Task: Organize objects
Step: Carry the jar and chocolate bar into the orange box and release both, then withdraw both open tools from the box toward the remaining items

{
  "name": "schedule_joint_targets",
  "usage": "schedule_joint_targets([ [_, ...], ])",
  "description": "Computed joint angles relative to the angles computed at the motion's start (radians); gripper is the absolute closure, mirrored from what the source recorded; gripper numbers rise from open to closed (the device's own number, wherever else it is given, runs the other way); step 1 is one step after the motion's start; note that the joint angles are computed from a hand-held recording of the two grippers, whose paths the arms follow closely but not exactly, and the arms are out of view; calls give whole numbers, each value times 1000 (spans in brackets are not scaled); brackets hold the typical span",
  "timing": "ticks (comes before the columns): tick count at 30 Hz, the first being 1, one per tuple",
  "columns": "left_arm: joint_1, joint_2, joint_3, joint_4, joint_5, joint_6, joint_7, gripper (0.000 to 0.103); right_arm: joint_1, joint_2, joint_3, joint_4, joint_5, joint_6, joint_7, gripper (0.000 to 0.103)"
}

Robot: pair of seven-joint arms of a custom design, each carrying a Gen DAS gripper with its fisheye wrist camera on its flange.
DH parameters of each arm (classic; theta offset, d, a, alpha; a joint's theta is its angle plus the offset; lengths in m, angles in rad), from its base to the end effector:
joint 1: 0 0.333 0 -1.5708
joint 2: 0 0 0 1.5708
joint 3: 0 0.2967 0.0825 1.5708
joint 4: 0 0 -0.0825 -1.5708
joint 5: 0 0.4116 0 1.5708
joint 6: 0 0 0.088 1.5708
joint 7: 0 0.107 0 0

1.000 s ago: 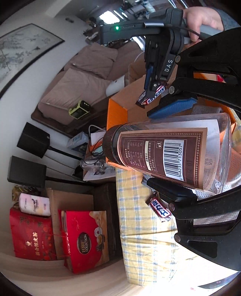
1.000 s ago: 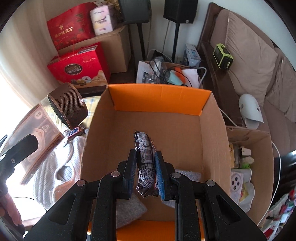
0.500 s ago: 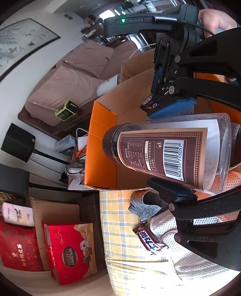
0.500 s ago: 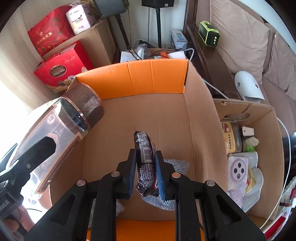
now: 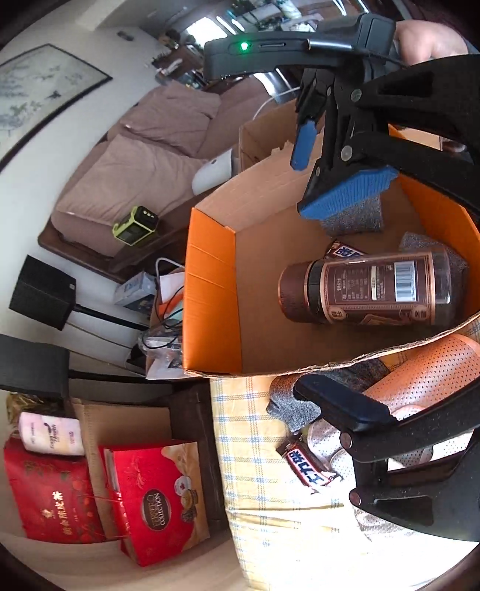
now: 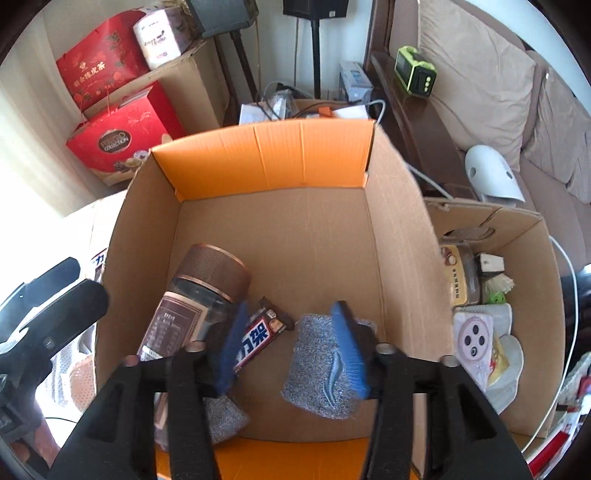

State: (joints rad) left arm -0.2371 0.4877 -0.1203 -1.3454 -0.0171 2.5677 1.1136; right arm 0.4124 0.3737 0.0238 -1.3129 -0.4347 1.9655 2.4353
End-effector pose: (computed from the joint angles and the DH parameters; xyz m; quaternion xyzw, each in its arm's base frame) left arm 0.7260 -0.2487 0.5110 -0.7056 0.6093 -0.3463 0.1046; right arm 0.6637 0.2759 0.5407 -0.5680 0.7856 -0.2210 0.1071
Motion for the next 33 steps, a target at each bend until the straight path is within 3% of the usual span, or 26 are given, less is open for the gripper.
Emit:
schedule_joint_targets([
  [2,3,-25,5,-27,4,6,-1,11,3,-19,-1,-22,-11,27,14,18],
  [8,6,-101,28,-113,53,25,-31,5,12,-15,2,4,-30,21,22,12],
  [9,6,-115,32,-132,67,33,-39,0,20,-11,-1,12,-45,12,25,12],
  [18,39,-218,22,-264,113,46,-42,0,54,19,-3,63,-81,5,20,1],
  [33,136,-405,0,-514,18,48,30,0,126,143,-10,257,-77,-35,-35,1],
])
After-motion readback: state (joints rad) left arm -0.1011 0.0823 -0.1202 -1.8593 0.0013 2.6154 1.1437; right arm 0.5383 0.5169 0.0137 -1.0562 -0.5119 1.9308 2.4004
